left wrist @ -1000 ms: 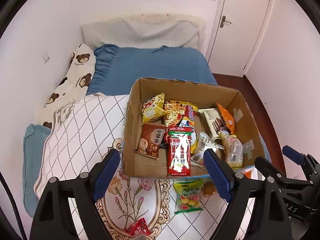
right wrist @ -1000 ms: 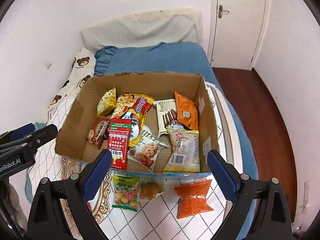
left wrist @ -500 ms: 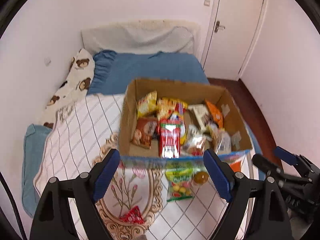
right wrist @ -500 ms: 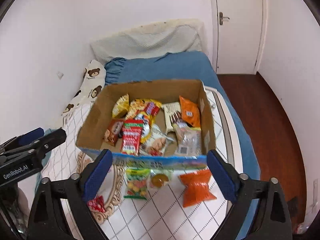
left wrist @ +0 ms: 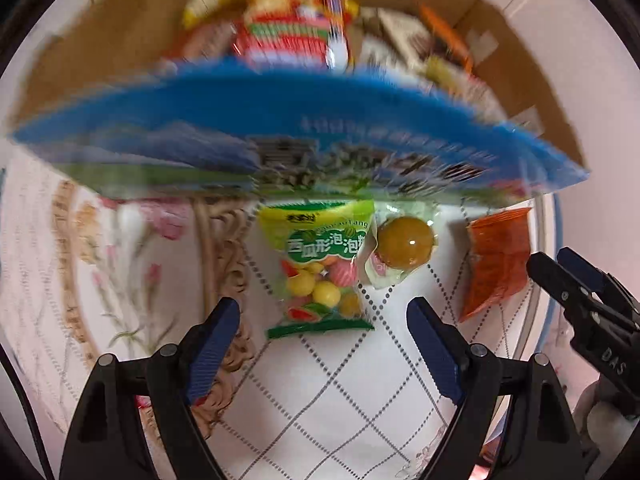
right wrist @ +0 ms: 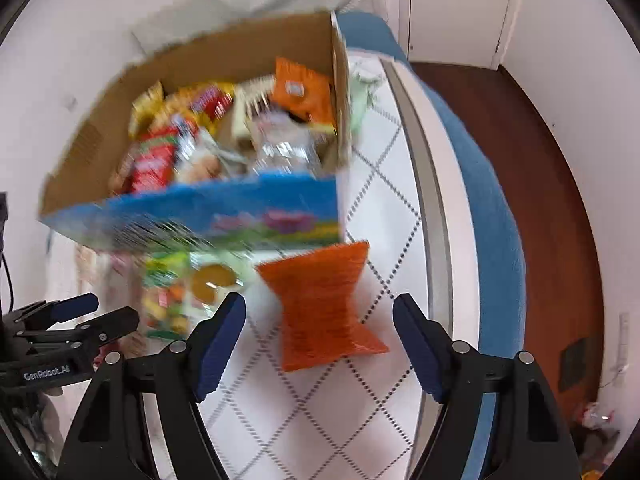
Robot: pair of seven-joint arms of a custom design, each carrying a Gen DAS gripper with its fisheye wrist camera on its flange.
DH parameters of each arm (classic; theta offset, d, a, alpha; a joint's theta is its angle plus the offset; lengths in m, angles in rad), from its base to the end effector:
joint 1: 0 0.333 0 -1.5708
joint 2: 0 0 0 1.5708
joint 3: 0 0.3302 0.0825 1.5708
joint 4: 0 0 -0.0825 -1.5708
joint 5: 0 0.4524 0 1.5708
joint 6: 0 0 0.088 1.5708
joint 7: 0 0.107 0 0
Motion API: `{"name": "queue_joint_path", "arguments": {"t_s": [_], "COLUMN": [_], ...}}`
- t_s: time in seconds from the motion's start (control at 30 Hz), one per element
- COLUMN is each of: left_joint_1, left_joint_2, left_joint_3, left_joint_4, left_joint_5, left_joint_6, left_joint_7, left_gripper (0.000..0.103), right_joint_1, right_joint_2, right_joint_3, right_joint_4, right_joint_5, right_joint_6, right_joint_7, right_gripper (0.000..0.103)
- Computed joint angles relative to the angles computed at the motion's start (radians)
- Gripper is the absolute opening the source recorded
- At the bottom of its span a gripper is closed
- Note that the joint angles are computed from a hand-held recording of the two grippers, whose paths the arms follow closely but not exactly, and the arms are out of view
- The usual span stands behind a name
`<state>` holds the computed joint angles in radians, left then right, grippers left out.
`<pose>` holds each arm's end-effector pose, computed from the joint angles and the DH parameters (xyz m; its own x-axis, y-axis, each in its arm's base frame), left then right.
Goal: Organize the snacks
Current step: 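Grasp the green candy bag with left tool while right tool grasps orange chip bag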
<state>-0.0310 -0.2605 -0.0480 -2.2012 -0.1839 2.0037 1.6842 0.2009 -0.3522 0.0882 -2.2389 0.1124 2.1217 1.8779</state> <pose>0.5387 -0.0547 0.4861 -0.1231 -0.9809 0.1508 -0.9908 0.1129 -0.0746 0.5058 0.1588 0.5251 -0.0525 -0.9884 -0.1423 -0.9773 0.0802 -0.1963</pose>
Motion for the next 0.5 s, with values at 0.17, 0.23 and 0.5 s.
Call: {"name": "queue_joint_path", "arguments": {"t_s": [0.17,0.23,0.5], "left_joint_1": [-0.001,-0.003,-0.012], "left_joint_2": [0.065,0.067,0.020], "left_joint_3": [-0.025,-0.025,-0.024], "left_joint_4": [0.012,0.002,-0.040], "left_joint_5": [0.051,0.041,0.040], "left_joint_6": [0.046,0.084,0.072], "left_joint_7": [-0.035,-0.029,-0.003], "left_gripper": [0.084,0.064,0.049], "right_joint_1": [0.002,0.008,0.025], "right_joint_2": [0.068,0.093,0.104], "right_joint_3": [-0.007,-0.010,-0.025], "right_joint_4": [0.014,0.024,0.025], "right_joint_5": [-0.003,0.004,0.077], "right_joint_6": [-0.011,-0.013,-0.053], "right_joint_7": [-0.027,-0.047,-0.088], "right_gripper": [0.079,0.078,0.055]}}
